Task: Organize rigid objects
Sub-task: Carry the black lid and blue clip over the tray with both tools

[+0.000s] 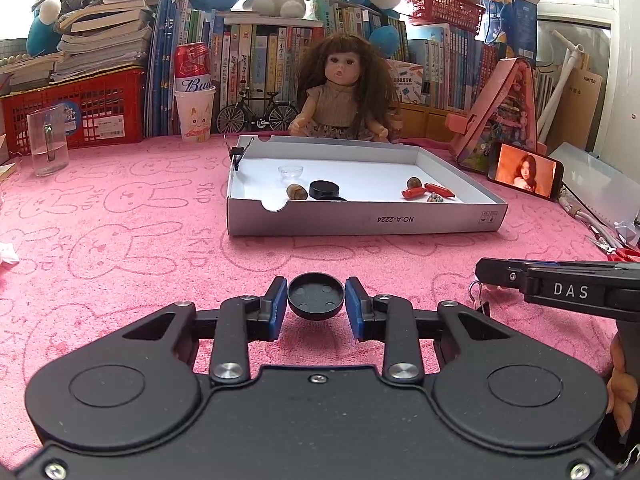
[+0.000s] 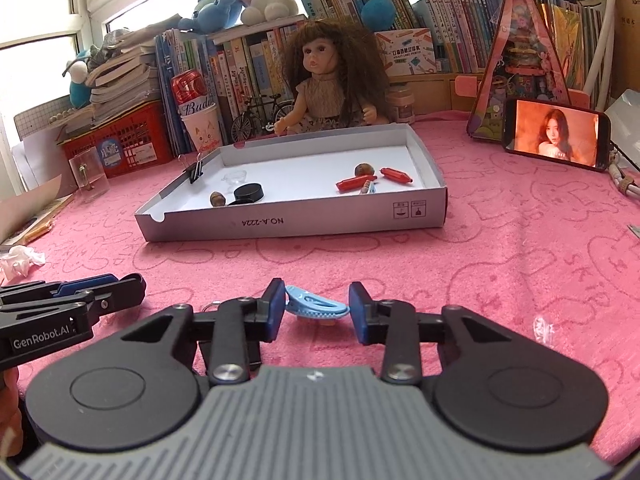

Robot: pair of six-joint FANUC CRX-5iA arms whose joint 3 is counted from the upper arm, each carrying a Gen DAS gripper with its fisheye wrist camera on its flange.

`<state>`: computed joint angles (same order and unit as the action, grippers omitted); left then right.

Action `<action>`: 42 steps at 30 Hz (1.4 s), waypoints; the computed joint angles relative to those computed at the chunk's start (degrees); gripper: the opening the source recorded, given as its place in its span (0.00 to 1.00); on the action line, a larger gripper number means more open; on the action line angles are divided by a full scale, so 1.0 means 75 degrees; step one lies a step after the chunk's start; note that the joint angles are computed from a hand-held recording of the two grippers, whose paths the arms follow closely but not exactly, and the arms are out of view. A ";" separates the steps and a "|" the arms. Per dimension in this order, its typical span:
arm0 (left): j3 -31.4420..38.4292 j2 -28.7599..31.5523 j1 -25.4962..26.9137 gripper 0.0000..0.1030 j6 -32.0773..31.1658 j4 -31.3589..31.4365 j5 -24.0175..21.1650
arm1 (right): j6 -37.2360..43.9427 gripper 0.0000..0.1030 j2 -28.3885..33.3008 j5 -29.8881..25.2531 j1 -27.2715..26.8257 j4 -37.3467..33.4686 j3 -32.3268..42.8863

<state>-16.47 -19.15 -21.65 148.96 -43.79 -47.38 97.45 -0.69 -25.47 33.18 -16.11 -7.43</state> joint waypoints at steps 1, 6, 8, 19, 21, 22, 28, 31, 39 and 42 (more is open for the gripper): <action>0.0007 0.0006 -0.0005 0.29 0.0005 -0.0010 0.0006 | -0.0007 0.39 0.0008 0.0025 -0.0015 0.0008 0.0014; 0.0065 0.0055 0.0018 0.29 -0.0031 -0.0020 0.0076 | -0.0057 0.39 0.0052 0.0206 -0.0093 0.0050 0.0072; 0.0097 0.0083 0.0051 0.29 -0.0067 -0.0012 0.0125 | -0.0055 0.39 0.0074 0.0273 -0.0120 0.0060 0.0099; 0.0412 0.0300 0.0328 0.29 -0.0288 0.0003 0.0438 | 0.0291 0.39 0.0315 0.0460 -0.0257 -0.0200 0.0494; 0.0478 0.0349 0.0409 0.29 -0.0345 0.0012 0.0523 | 0.0347 0.39 0.0393 0.0444 -0.0288 -0.0273 0.0619; 0.0520 0.0381 0.0452 0.29 -0.0374 0.0016 0.0560 | 0.0373 0.39 0.0425 0.0443 -0.0304 -0.0314 0.0665; 0.0685 0.0548 0.0880 0.29 -0.0714 0.0315 0.0915 | 0.0621 0.39 0.0668 0.0477 -0.0403 -0.0643 0.1038; 0.0762 0.0638 0.1075 0.29 -0.0837 0.0442 0.1116 | 0.0812 0.39 0.0749 0.0559 -0.0421 -0.0774 0.1146; 0.0964 0.0922 0.1590 0.29 -0.1318 0.1009 0.1567 | 0.1078 0.39 0.1027 0.0437 -0.0517 -0.1134 0.1539; 0.1009 0.1044 0.1753 0.29 -0.1441 0.1210 0.1709 | 0.1019 0.39 0.1156 0.0376 -0.0516 -0.1108 0.1674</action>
